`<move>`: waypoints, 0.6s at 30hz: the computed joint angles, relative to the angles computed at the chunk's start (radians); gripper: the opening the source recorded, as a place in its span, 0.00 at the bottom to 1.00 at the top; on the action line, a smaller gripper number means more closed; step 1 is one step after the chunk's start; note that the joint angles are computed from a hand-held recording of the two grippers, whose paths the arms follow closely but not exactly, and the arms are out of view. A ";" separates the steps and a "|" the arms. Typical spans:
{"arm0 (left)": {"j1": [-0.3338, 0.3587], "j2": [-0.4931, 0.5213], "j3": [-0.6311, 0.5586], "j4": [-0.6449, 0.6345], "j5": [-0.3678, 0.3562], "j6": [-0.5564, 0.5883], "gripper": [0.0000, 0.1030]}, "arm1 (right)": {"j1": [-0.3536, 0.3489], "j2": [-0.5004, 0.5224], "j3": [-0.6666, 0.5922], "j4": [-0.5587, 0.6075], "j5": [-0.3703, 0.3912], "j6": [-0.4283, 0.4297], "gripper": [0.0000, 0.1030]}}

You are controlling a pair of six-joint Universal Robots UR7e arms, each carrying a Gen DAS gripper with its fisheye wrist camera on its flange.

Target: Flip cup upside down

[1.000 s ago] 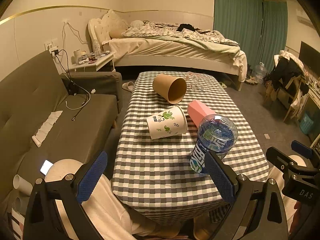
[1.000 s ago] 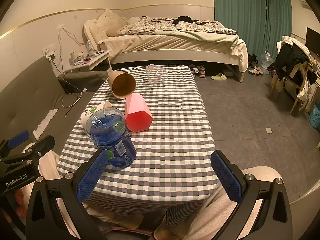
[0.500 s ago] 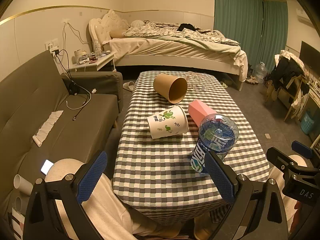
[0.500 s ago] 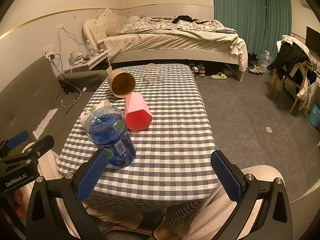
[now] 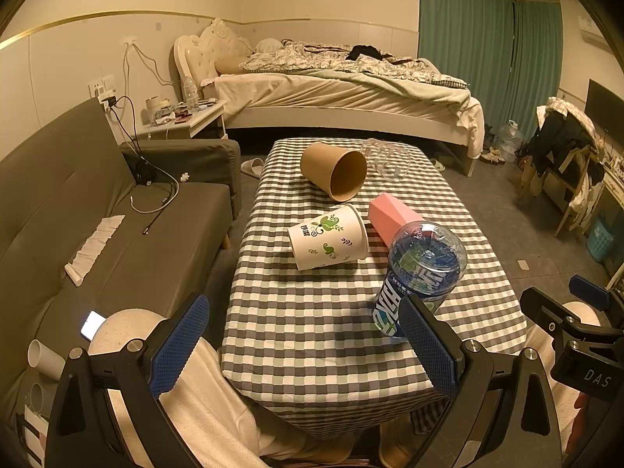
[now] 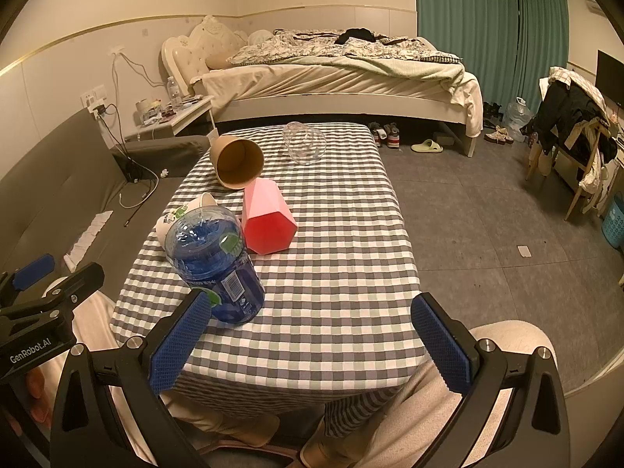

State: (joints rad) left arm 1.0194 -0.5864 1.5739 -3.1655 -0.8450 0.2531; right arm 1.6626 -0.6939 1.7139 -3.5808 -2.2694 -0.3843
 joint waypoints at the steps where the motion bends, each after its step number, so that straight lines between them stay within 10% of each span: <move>1: 0.000 0.000 -0.001 0.002 0.000 -0.001 0.98 | 0.001 0.001 -0.002 0.001 -0.001 0.000 1.00; 18: 0.009 -0.016 0.013 0.006 0.001 -0.005 0.98 | 0.001 0.009 -0.009 0.005 -0.007 0.006 1.00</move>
